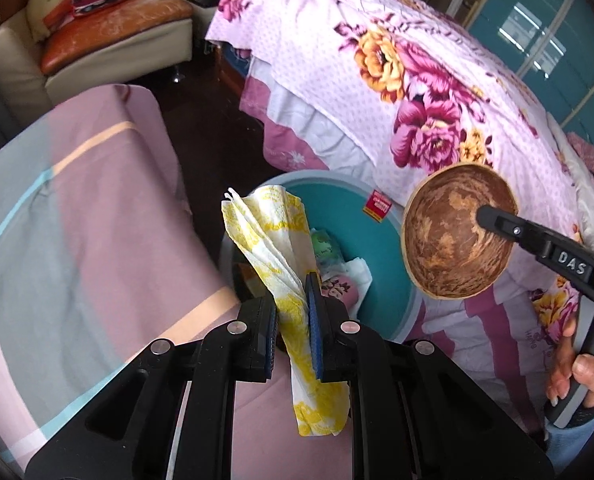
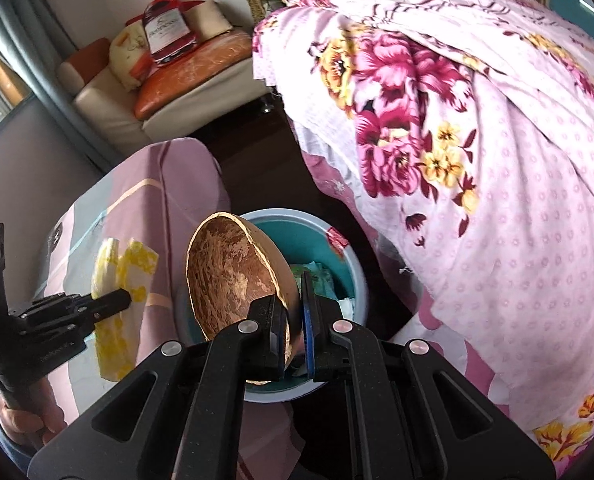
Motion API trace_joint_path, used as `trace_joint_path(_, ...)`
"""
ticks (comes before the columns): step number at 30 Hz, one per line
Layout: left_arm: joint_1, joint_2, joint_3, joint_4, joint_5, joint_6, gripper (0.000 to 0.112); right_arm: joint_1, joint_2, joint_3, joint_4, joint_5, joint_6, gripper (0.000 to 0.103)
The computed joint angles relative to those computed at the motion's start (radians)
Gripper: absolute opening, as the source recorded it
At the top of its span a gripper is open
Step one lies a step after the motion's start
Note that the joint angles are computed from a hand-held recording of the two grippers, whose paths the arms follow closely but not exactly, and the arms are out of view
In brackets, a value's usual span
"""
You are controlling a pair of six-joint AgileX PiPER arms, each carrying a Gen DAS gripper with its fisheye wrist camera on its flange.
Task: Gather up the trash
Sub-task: 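Carry the tissue and wicker bowl over the teal wastebasket, then open the left tool to drop the tissue while the right lowers and releases the bowl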
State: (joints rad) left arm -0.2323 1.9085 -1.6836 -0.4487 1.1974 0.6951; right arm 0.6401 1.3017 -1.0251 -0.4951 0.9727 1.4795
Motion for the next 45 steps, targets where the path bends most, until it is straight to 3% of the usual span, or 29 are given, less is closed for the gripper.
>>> trace_joint_path(4, -0.025, 0.022, -0.001, 0.023, -0.021, -0.019, 0.018, -0.027, -0.007, 0.023, 0.007, -0.013, -0.014, 0.007)
trace_joint_path(8, -0.028, 0.008, 0.036, 0.035, -0.072, -0.016, 0.066, -0.050, 0.000, 0.029, 0.023, -0.027, -0.033, 0.007)
trace_joint_path(13, -0.022, -0.001, 0.054, 0.024, -0.095, -0.002, 0.081, -0.075, 0.019, 0.025, 0.052, -0.045, -0.062, 0.008)
trace_joint_path(35, 0.086, 0.037, 0.049, 0.034, -0.052, -0.011, 0.083, -0.099, 0.164, -0.077, 0.112, -0.044, -0.156, 0.012)
trace_joint_path(38, 0.093, 0.034, 0.052, 0.029, -0.057, -0.002, 0.090, -0.102, 0.190, -0.091, 0.124, -0.051, -0.171, 0.012)
trace_joint_path(45, 0.109, 0.037, 0.051, 0.019, -0.055, 0.011, 0.091, -0.108, 0.245, -0.136, 0.154, -0.053, -0.209, 0.024)
